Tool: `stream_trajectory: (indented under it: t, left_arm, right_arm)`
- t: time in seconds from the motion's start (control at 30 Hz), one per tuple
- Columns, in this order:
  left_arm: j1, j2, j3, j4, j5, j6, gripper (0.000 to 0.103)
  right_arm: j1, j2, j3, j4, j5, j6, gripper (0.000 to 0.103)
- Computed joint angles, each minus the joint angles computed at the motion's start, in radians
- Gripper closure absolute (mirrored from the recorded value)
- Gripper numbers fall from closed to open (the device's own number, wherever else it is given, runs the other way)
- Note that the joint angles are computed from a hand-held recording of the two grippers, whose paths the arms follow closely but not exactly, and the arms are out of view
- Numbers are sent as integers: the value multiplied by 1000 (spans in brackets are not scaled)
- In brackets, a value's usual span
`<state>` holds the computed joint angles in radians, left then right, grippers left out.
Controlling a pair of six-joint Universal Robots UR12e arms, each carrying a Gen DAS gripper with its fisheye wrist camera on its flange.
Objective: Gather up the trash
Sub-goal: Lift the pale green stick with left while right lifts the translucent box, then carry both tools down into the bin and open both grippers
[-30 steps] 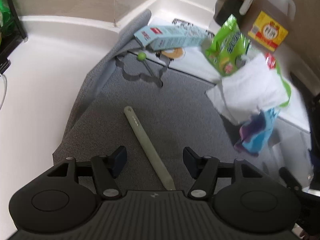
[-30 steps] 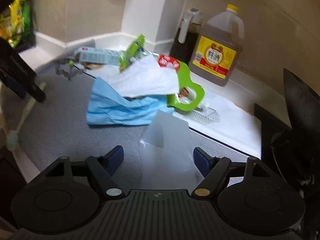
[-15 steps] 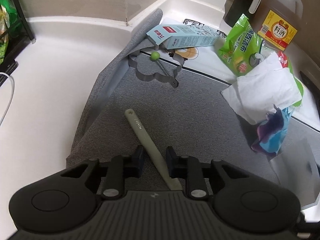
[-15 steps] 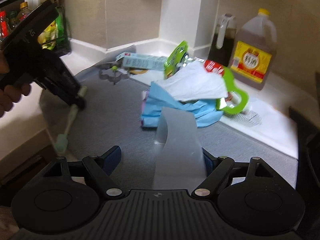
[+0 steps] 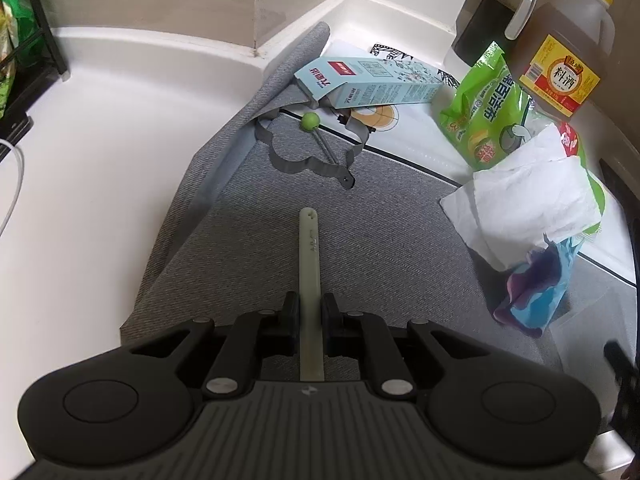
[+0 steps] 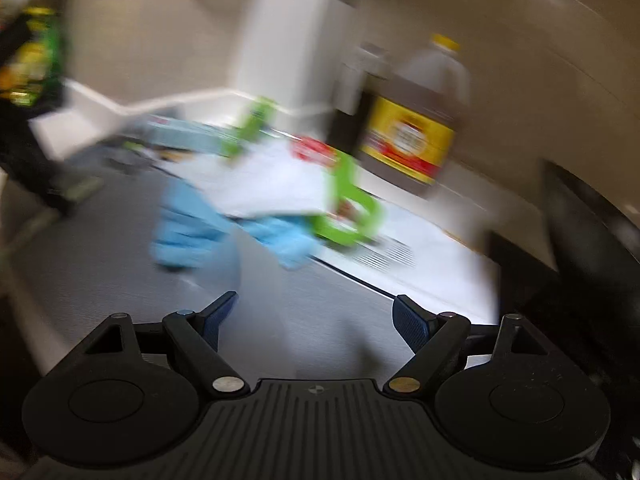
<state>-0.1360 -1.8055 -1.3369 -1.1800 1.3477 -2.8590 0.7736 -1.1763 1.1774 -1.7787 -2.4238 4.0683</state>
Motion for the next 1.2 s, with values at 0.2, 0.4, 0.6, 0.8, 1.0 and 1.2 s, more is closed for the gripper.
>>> stream_trajectory:
  t: [0.2, 0.4, 0.6, 0.8, 1.0, 1.2]
  left_arm:
    - [-7, -5, 3, 2, 8, 18, 91]
    - [2, -3, 12, -32, -14, 49, 86]
    - [7, 17, -11, -35, -13, 131, 73]
    - [5, 16, -12, -20, 8, 110, 94]
    - [13, 33, -18, -6, -10, 111, 94]
    - [36, 79, -45, -8, -48, 122, 94]
  right_arm:
    - [-16, -54, 67, -69, 63, 141, 17]
    - [-31, -40, 76, -156, 179, 14, 8]
    - [-33, -14, 59, -122, 206, -27, 7]
    - [-39, -24, 86, -185, 227, -27, 39]
    - [-31, -12, 61, -175, 200, -70, 40]
    - [-24, -28, 68, -300, 200, -122, 40]
